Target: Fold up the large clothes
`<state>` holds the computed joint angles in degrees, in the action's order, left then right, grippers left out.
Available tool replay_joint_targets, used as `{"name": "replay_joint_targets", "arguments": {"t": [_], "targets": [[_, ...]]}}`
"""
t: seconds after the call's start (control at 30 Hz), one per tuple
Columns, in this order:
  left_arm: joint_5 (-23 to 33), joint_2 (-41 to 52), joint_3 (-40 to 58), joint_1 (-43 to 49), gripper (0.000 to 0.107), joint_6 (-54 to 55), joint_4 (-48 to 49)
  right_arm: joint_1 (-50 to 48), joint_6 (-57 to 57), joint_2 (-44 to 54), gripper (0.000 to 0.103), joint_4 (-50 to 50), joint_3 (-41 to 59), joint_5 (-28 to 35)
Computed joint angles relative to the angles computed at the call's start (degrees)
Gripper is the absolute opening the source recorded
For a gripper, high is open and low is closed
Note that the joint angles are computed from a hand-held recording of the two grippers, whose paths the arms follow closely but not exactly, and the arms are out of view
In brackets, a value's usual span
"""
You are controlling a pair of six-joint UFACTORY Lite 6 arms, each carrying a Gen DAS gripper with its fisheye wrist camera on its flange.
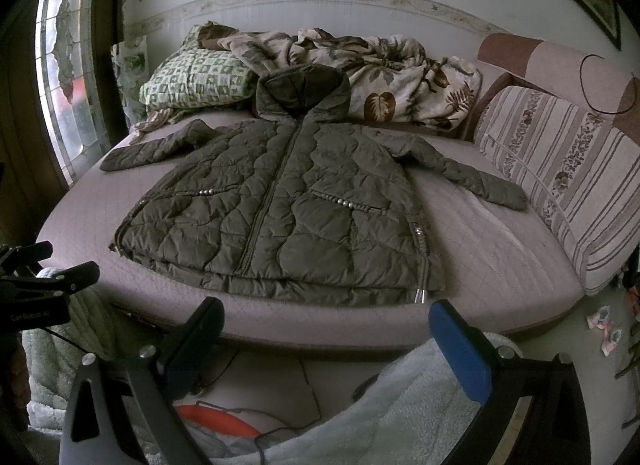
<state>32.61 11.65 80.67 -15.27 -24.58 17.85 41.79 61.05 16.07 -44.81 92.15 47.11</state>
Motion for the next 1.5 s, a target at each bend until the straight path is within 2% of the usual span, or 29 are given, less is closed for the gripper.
{"name": "replay_joint_targets", "arguments": {"t": [0.5, 0.8, 1.27, 1.5], "targets": [[-0.4, 0.6, 0.3, -0.1, 0.103, -1.0, 1.1, 0.0, 0.9, 0.7, 0.103, -0.3, -0.6, -0.9], [0.4, 2.4, 2.4, 0.1, 0.103, 0.7, -0.2, -1.2, -2.4, 2.5, 0.103, 2.4, 2.2, -0.4], [1.9, 8.1, 7.9, 1.3, 0.103, 5.3, -4.0, -2.7, -8.2, 9.3, 0.103, 6.9, 10.6, 0.7], [3.6, 14.2, 16.6, 5.4, 0.103, 7.2, -5.1, -3.6, -13.3, 15.8, 0.103, 8.8, 20.1, 2.6]]}}
